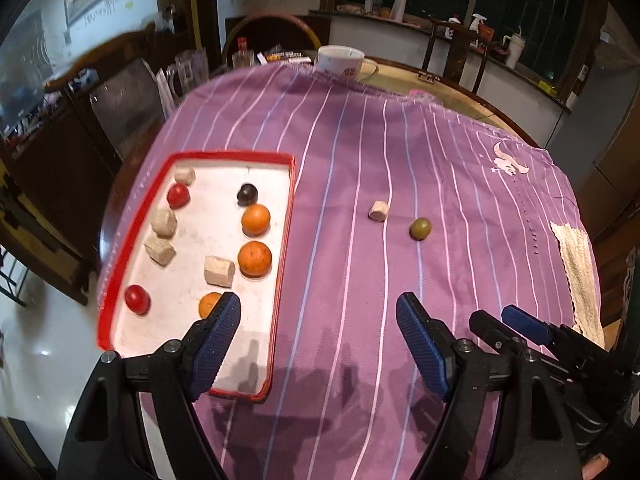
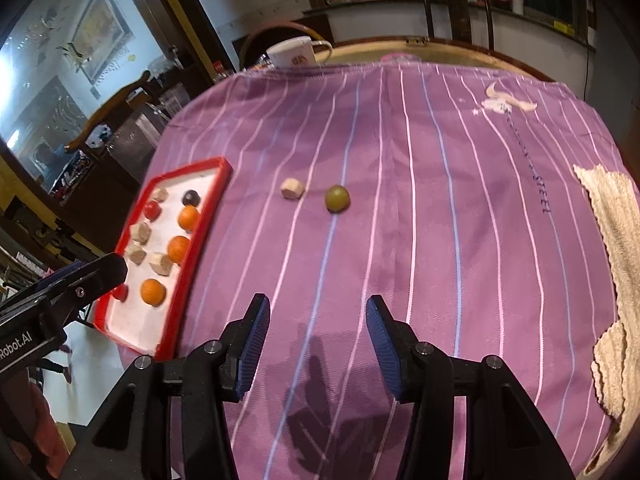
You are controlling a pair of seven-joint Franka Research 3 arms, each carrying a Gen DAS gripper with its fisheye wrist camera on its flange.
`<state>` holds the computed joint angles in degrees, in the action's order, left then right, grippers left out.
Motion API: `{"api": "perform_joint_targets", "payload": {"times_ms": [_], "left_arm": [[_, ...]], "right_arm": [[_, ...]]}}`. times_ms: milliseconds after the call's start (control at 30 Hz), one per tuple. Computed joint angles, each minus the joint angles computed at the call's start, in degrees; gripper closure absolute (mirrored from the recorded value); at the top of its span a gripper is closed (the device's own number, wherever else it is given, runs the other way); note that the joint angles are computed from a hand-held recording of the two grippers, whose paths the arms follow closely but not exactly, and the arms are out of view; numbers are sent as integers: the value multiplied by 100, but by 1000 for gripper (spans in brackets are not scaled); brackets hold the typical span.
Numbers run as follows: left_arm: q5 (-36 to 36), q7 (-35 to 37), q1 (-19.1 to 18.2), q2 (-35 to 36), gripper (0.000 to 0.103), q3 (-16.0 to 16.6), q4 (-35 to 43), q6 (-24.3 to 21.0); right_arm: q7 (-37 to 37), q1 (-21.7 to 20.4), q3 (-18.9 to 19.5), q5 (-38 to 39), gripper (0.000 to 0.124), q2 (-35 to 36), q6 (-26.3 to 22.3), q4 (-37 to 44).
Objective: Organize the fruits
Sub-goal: 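Grasp the green grape with the right tool while the left tool grasps the small block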
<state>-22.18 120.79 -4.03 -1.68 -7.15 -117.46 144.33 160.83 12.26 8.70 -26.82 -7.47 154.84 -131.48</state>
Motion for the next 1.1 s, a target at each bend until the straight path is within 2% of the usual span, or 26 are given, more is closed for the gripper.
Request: {"api": "perform_joint_targets", "payload": {"times_ms": [167, 300, 433, 533, 667, 767, 900, 1033, 1100], "left_arm": [[-182, 187, 71, 540, 24, -82, 513, -134], [-366, 261, 210, 1279, 25, -300, 1296, -431], [-328, 91, 316, 2242, 45, -589, 2415, -1013], [-151, -94, 308, 2772, 52, -754, 3016, -1135], [109, -258, 270, 3413, 55, -954, 3795, -1497], [379, -399, 147, 3777, 62, -988, 4227, -1714], [500, -298, 129, 3910, 64, -1097, 4316, -1759], [619, -155, 88, 3870, 65, -1131, 4154, -1629], [656, -132, 75, 3878, 68, -1135, 4122, -1622]], "right_arm": [[-226, -57, -184, -151, 69, 417, -19, 331], [-646, 16, -440, -256, 69, 953, 57, 789], [-1008, 198, -772, -187, 70, 1562, 87, 1310], [-1191, 311, -984, -40, 70, 1879, 117, 1582], [-1385, 495, -1221, 31, 71, 2152, 84, 1832], [-1522, 594, -1341, 70, 80, 2327, 55, 1986], [-1488, 752, -1506, -126, 92, 2371, 32, 2040], [-1273, 757, -1574, -80, 95, 2179, 172, 1776], [-1090, 719, -1584, -87, 95, 2042, 257, 1585]]}}
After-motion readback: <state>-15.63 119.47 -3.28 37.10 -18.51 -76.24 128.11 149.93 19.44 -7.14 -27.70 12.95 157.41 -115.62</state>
